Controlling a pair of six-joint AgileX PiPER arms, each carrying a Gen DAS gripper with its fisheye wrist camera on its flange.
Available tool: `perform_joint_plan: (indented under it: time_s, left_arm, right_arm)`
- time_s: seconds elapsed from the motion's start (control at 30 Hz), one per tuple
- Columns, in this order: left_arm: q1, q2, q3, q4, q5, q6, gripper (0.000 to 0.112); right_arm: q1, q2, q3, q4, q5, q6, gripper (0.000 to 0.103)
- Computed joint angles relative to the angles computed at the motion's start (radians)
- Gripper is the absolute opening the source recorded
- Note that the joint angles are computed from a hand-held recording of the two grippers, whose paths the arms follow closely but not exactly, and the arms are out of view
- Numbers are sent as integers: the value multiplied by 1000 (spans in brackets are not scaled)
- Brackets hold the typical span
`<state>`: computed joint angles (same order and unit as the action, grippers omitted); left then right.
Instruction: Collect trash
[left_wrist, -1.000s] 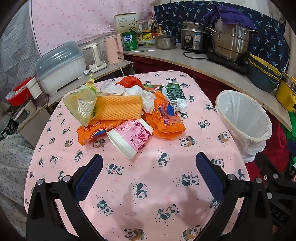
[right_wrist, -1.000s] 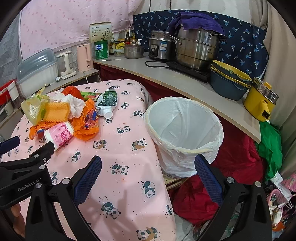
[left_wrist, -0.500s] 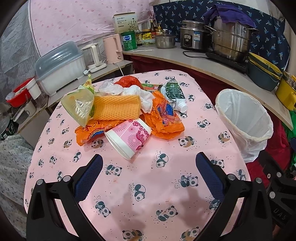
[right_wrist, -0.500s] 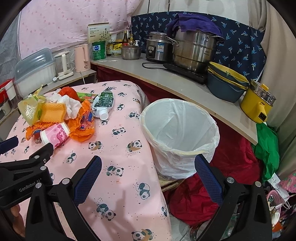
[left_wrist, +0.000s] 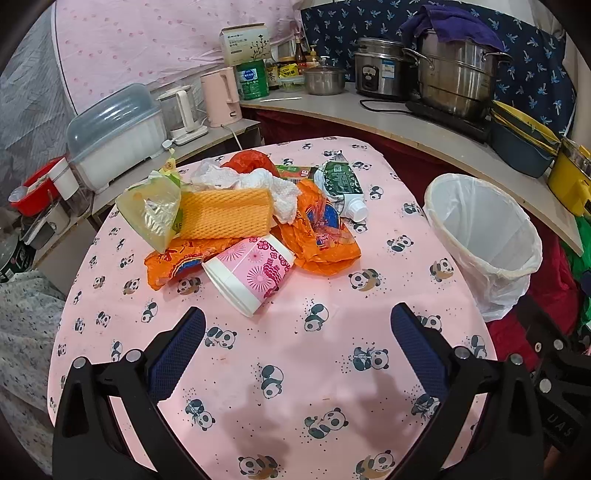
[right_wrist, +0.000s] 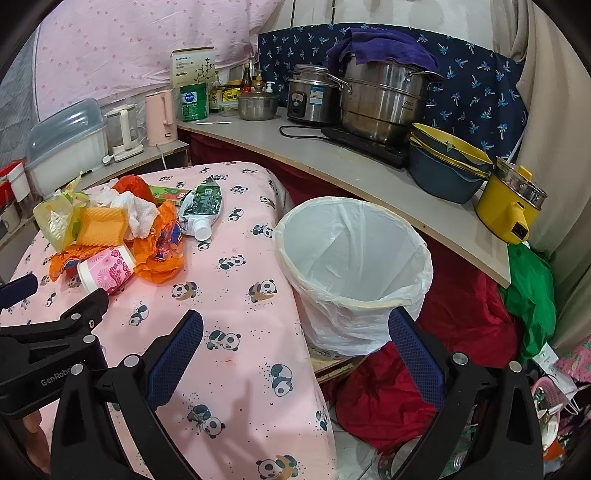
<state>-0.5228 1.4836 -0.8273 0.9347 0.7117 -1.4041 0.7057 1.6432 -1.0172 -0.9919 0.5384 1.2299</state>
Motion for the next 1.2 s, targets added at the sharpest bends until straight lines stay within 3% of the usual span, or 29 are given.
perform_joint_plan:
  time_s: [1.2]
  left_arm:
    - [-4, 1, -2, 7, 9, -5, 96]
  right_arm:
    - [-9, 5, 5, -7, -12, -3, 96]
